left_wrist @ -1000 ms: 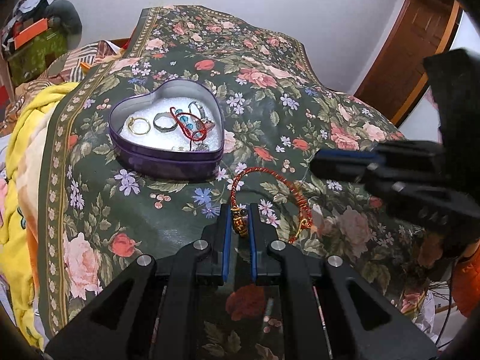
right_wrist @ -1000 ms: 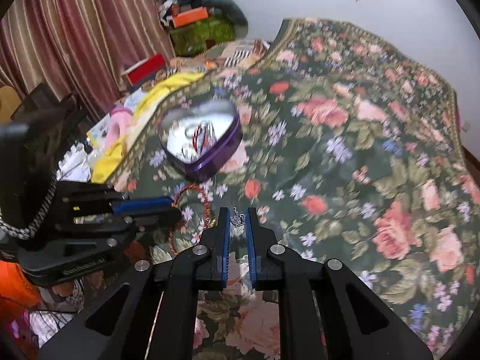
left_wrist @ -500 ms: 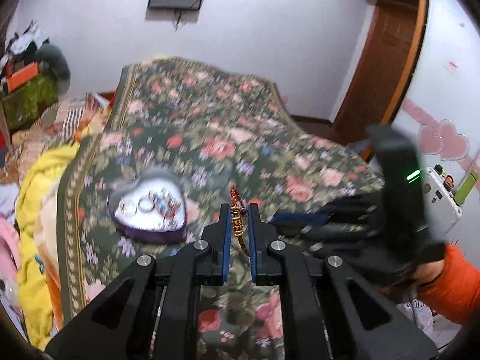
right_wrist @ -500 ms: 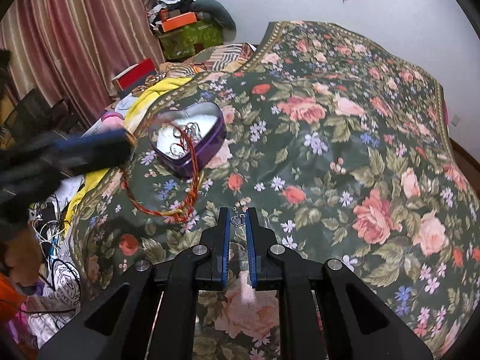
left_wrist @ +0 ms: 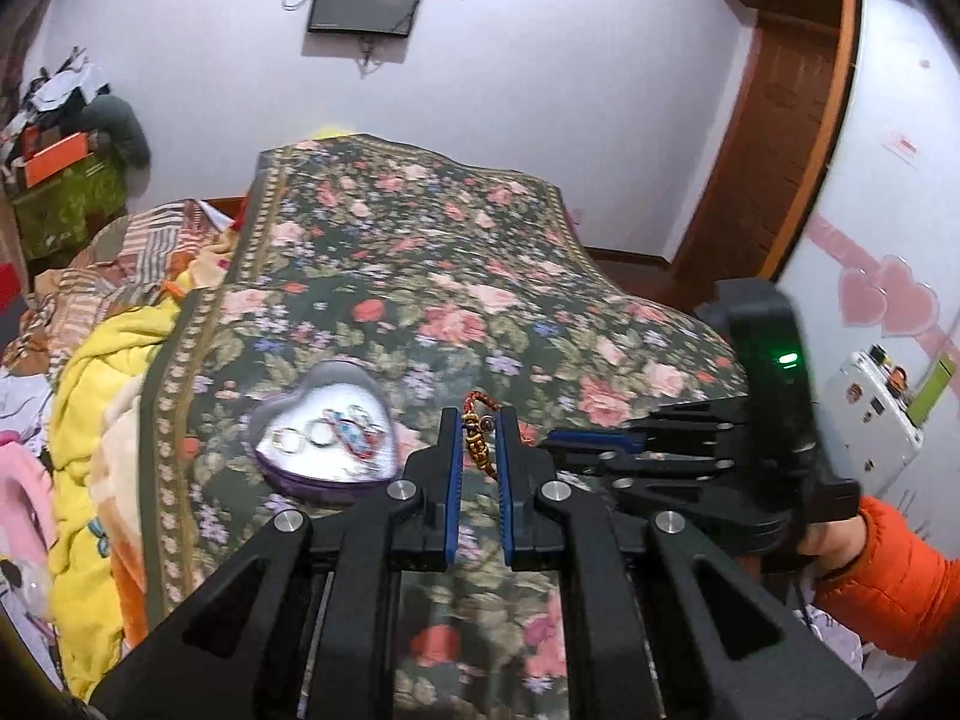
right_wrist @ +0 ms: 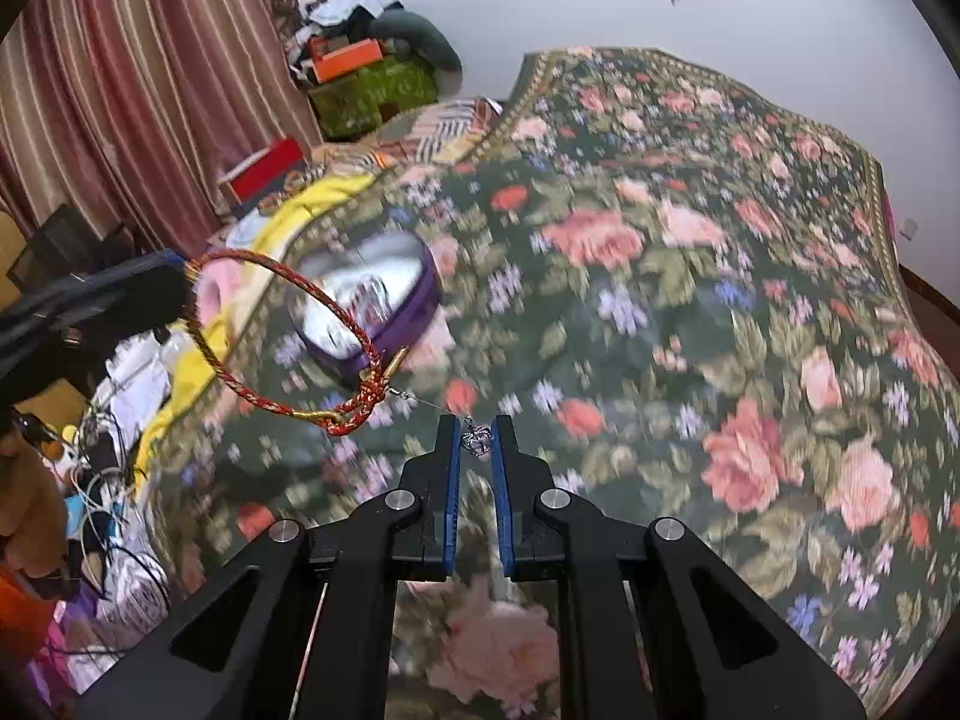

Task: Organize jewelry
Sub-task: 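Lower the braided bracelet into the tin and open the left tool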

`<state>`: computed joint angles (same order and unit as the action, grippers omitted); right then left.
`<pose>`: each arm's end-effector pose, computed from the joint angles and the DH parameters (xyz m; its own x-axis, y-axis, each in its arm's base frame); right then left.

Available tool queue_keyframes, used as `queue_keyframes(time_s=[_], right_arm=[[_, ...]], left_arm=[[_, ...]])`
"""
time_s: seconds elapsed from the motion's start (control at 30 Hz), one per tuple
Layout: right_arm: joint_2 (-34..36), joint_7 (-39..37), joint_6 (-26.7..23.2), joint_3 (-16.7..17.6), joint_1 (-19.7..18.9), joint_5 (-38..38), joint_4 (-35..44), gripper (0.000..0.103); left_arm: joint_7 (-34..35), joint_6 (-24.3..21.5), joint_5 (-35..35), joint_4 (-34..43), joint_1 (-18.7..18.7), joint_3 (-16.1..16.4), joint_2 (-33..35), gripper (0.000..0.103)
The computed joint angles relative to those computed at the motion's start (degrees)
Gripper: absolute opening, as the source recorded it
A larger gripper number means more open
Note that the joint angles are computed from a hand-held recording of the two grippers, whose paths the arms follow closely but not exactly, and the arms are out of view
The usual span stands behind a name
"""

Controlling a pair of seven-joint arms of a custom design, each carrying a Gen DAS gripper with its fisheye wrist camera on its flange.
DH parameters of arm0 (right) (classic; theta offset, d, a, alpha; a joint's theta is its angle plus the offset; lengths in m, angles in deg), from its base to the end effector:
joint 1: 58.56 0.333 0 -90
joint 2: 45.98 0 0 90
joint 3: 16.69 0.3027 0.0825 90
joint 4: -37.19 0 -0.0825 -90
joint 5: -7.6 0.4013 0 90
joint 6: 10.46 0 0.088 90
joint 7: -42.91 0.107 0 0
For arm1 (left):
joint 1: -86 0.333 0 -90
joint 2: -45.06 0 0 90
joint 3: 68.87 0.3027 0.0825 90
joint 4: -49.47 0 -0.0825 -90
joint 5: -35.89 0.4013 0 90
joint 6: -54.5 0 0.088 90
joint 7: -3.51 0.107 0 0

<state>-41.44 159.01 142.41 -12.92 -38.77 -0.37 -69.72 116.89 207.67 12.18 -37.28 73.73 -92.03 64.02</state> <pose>0.5915 0.2611 0.5361 0.1172 -0.9773 -0.1766 -0.7662 0.0241 -0.6421 0.6162 -0.3689 0.5677 -0.6772 -0.7044 0.2125 -0.5541 0.2982 -0.7772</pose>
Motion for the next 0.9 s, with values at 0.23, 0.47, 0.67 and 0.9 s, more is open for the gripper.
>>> queue_keyframes(time_s=[0.23, 0.47, 0.67, 0.9], right_arm=[[4.83, -2.74, 1.25, 0.05, 1.11, 1.37, 7.09, 0.009], [10.42, -4.85, -0.14, -1.04, 3.06, 2.57, 14.48, 0.009], [14.91, -4.61, -2.80, -2.70, 4.25, 2.25, 20.62, 0.009], [19.92, -5.67, -7.56, -3.69, 4.81, 2.19, 27.45, 0.009]], left_arm=[[-3.58, 0.81, 2.16, 3.21, 0.85, 1.34, 2.74, 0.009], [-5.12, 0.74, 3.37, 6.69, 2.18, 0.89, 5.73, 0.009], [-5.45, 0.18, 3.84, 8.65, 2.95, 0.31, 7.73, 0.009], [-4.89, -0.92, 2.43, 11.49, 3.88, -1.03, 10.49, 0.009]])
